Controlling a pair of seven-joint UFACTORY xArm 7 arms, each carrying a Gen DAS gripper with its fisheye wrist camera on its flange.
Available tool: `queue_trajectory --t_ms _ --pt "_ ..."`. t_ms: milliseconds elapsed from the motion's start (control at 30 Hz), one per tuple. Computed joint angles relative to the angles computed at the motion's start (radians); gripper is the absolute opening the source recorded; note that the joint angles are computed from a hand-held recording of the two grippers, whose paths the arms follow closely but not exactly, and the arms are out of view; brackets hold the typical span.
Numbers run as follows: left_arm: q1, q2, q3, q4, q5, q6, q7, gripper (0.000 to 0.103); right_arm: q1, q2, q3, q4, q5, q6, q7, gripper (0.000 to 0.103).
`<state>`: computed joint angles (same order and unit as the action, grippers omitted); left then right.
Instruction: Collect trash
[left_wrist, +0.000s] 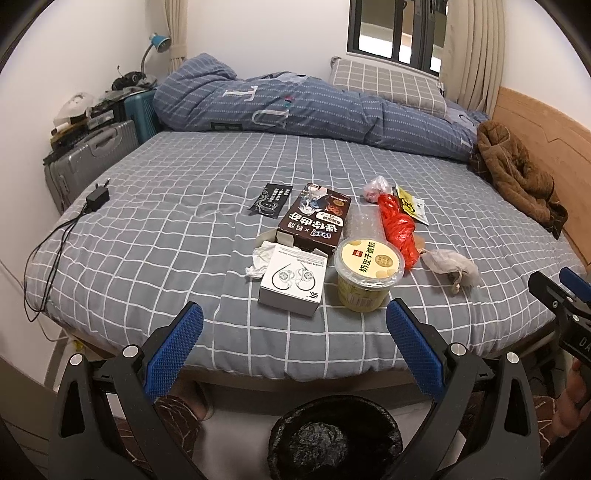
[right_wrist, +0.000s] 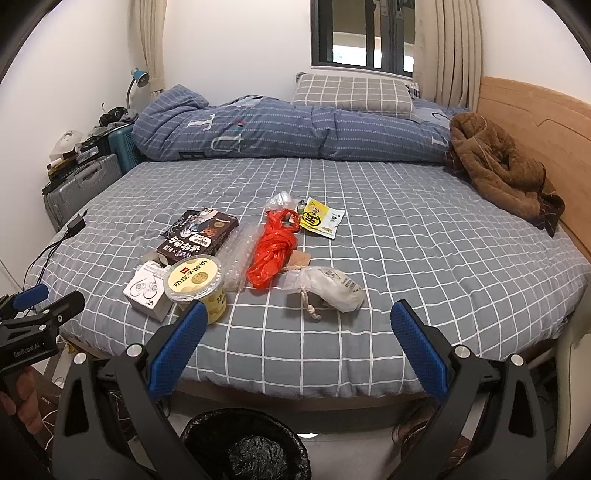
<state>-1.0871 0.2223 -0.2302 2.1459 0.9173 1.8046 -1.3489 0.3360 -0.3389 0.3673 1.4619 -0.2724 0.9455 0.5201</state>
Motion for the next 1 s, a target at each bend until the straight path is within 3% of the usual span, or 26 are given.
queue_trajectory --t_ms 1000 --pt "0.016 -0.002 -0.005 -0.005 -0.010 -0.022 -0.004 0.097 -0.007 -0.010 -0.002 -0.020 0.005 -0.011 0.014 0.095"
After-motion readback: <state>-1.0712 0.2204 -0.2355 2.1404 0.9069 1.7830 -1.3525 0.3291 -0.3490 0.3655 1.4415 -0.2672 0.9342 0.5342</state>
